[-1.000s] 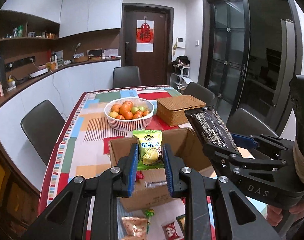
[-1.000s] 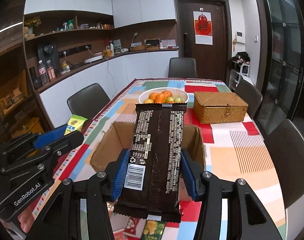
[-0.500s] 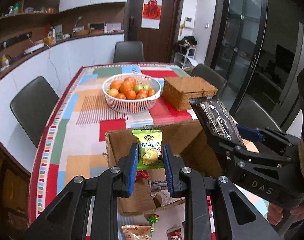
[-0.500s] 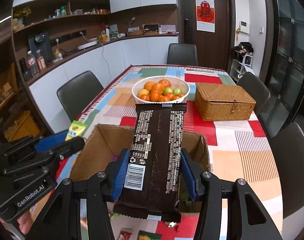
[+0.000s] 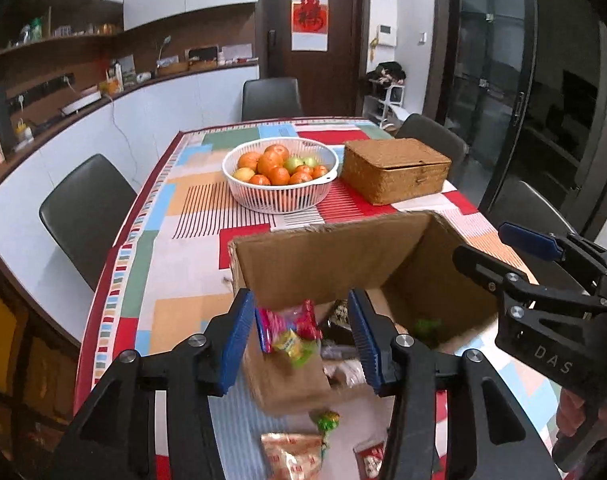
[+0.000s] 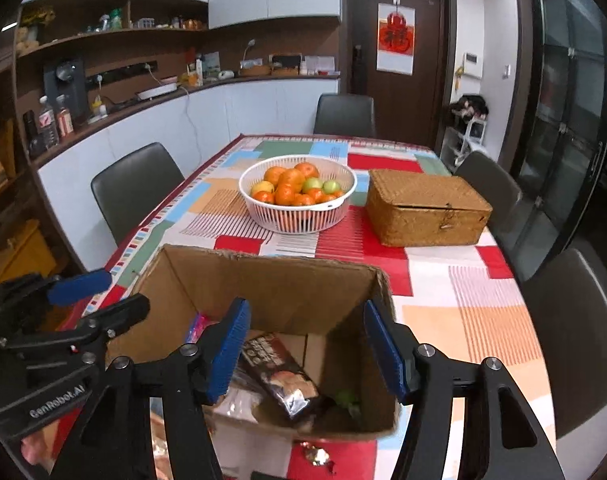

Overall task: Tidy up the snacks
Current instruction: 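Grasp the red-white snack bag with the left tool while the right tool grasps the green cracker pack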

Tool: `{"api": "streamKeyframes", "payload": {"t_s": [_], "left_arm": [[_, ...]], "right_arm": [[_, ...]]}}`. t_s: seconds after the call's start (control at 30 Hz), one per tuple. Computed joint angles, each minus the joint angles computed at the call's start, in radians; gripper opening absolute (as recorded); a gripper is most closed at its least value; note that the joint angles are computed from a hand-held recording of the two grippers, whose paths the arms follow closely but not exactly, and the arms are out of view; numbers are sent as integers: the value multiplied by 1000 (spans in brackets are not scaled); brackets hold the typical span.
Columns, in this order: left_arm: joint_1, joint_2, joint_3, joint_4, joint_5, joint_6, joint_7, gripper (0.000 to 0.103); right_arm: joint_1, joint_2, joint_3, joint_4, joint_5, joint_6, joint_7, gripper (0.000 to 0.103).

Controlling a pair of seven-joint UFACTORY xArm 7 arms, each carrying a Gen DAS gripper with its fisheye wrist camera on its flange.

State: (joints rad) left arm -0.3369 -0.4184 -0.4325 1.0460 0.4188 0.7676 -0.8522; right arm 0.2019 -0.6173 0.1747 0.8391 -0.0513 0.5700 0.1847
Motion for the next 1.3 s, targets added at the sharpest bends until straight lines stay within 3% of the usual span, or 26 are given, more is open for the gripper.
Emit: {"api": "streamKeyframes", "payload": {"t_s": [0.27,0.63,0.93,1.3], "left_arm": [[-48,-115,-35,-94,-66,-34,0,48],[-125,-112,-58,-205,-168,-59,-5,47],[-195,-48,-35,-285,-236,-121,-27,44],[-240,65,14,-317,-283,-185,-19,33]], "right_arm": [[64,-229,-30,-169,61,15,-19,60],[99,-411,-39,-330,132,139,-4,60],[114,-462,-45,-421,158,238,0,60],[119,-452,-45,-473,170,280,9,60]]}}
